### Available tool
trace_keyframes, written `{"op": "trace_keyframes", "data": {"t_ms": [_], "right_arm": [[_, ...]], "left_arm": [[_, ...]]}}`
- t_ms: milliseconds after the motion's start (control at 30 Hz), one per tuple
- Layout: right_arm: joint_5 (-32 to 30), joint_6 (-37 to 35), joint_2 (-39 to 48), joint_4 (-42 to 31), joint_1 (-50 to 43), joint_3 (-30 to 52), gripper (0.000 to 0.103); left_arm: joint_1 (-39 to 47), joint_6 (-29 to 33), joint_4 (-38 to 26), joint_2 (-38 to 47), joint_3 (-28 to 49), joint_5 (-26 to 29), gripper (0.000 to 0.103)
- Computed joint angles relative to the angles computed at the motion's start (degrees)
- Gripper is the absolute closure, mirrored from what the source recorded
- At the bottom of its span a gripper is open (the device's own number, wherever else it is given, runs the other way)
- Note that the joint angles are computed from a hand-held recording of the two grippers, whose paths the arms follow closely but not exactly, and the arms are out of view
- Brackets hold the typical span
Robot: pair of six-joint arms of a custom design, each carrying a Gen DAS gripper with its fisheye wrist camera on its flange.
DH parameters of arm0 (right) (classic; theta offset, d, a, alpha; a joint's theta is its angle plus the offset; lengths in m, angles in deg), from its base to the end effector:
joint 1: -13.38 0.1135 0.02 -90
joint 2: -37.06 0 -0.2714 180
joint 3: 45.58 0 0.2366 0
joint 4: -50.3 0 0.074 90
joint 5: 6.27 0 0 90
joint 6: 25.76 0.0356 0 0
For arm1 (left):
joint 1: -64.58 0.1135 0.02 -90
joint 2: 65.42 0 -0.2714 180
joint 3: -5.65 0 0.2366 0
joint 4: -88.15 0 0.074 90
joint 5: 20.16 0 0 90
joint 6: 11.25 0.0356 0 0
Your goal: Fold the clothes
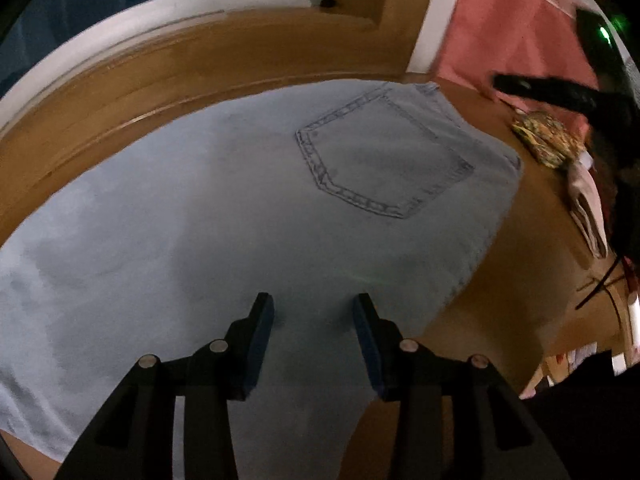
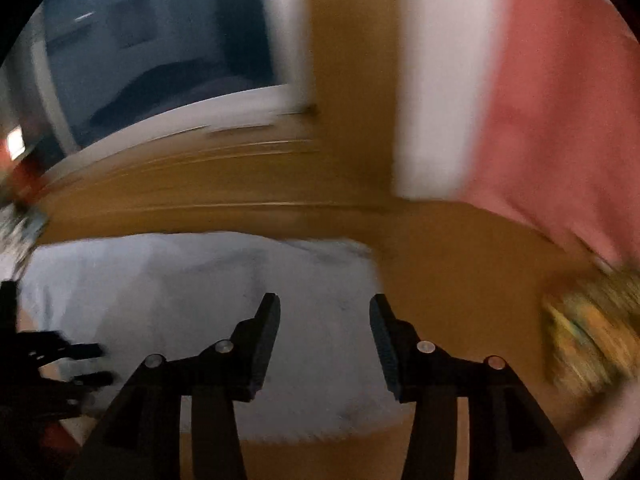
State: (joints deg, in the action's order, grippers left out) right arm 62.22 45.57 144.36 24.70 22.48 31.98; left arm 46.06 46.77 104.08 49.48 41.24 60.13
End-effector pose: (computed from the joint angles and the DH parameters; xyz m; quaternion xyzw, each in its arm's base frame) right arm 0.3604 0.0709 0.1671 -0.2790 0.8971 0.1531 0.3065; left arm 0.2172 -0.0664 0.0297 -0.1330 0.9607 -0.0234 0.2426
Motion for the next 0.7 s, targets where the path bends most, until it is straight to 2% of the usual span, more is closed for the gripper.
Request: {"op": "trace_keyframes", "data": {"t_ms": [67,167,233,267,300,367,467,533,567,633,667,700], "right_arm": [[-2.07,-1.74,7.06,-1.79,3.6,6.93,0.057],[4.42,-0.91,18.4,-3.41,8.14,17.87,0.057],[5.71,0.28,24.25,-6.06,8.68,24.79,0.064],[5.29,1.17,26.02,-6.93,8.2,27.08,0.069],[4.77,2.19,26.01,-6.34,7.46,27.27,0.087],[6.95,4.14,26.44,-8.04,6.48,29.17,0.103],[3.84,5.55,27.22,-10.5,4.62,31.54,0.103],[5.9,4.62,25.95,-10.89,5.55,30.96,0.103],[7.24,4.14,24.99,-10.73,6.17,30.22,0.1],[9.52,3.49,21.13,-8.45,7.71,25.86,0.093],[9.34,2.37,17.84,-6.76,8.6,21.77,0.084],[7.67,0.33,14.66,-6.18,9.71,18.59,0.067]], "left_arm": [[-0.06,-0.66,-0.61,2.39,1.92,-0.27,0.065],[-2.64,-1.36,-2.08,3.14,3.04,-3.63,0.063],[-3.92,-1.71,-3.67,3.53,4.04,-5.44,0.061],[-4.08,-1.87,-3.51,3.93,4.45,-5.64,0.061],[-4.22,-2.01,-3.33,4.32,4.82,-5.83,0.061],[-4.39,-2.05,-2.3,4.53,4.38,-5.84,0.061],[-5.04,-2.27,-1.36,5.11,4.44,-6.41,0.06],[-4.46,-3.41,-1.29,4.69,4.03,-5.87,0.06],[-3.04,-3.25,0.99,6.12,3.72,-5.02,0.06],[-2.72,-6.5,3.31,3.58,-0.06,-6.04,0.06],[-3.32,-8.95,3.83,1.34,-2.86,-7.95,0.06],[-4.27,-11.48,3.78,-0.89,-5.28,-9.9,0.06]]}}
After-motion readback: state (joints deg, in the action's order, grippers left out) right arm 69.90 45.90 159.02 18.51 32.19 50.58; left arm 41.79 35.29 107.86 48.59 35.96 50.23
